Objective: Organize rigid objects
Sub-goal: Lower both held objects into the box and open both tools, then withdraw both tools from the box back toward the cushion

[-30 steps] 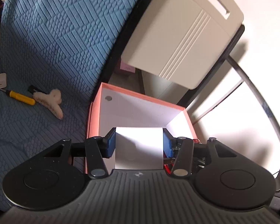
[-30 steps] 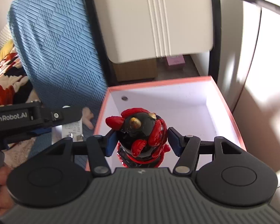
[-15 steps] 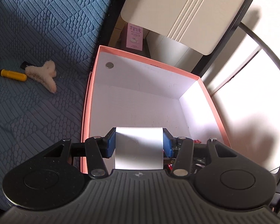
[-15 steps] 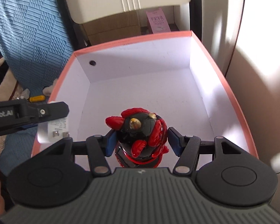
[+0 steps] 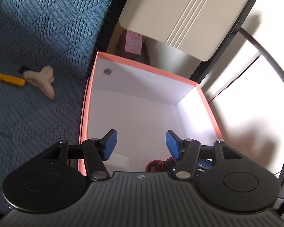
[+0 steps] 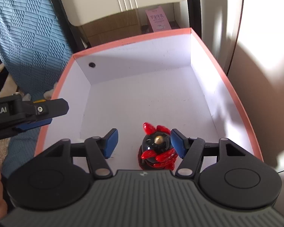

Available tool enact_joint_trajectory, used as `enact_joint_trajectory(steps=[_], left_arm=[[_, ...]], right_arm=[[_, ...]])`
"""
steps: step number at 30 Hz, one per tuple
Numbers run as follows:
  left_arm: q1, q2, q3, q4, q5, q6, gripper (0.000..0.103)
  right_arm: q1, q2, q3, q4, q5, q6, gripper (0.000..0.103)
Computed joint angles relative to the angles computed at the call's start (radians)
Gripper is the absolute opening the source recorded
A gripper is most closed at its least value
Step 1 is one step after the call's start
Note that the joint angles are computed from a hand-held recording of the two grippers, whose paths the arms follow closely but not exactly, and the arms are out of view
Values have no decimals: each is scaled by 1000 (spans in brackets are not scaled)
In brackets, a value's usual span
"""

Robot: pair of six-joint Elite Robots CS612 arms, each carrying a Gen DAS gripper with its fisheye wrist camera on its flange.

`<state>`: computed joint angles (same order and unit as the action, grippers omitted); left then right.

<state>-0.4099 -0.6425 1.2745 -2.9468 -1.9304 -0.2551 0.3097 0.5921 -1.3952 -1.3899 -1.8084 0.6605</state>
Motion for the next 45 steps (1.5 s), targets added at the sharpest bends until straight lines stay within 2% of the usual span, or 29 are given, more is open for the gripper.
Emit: enact_joint_trajectory(steps=[9,12,15,21,27,34,36,39,42,45], left_arm=[[25,-63,58,-102,-8,47,63],[34,-95,91,-145,16,72,63],[53,-119,115,-197,-5,75,63],[87,-148,152,-275,2,66,63],[106,-172,181,-323,59,97,63],[136,-168,195,-354,52,98,64],[151,-157,194,-359,33,116,66],[175,-132,187,-373,-7,97,66],[181,-126,193,-388,49,77,66],[191,-116,195,-403,19,77,66]], right_arm=[[27,-27,1,-77,-55,-4,64],[41,-43,17,-109,-78,-17,64],[56,-59,40,-146,-89,-44,64],[85,-90,91,-203,-108,-85,64],[112,-118,142,-246,-111,-121,64],[138,-145,202,-284,-108,-146,64],[144,-149,219,-299,-101,-158,64],[153,-149,242,-332,-90,-171,64],[159,-143,257,-362,-68,-166,64],[164,-144,282,-374,-56,-164,64]])
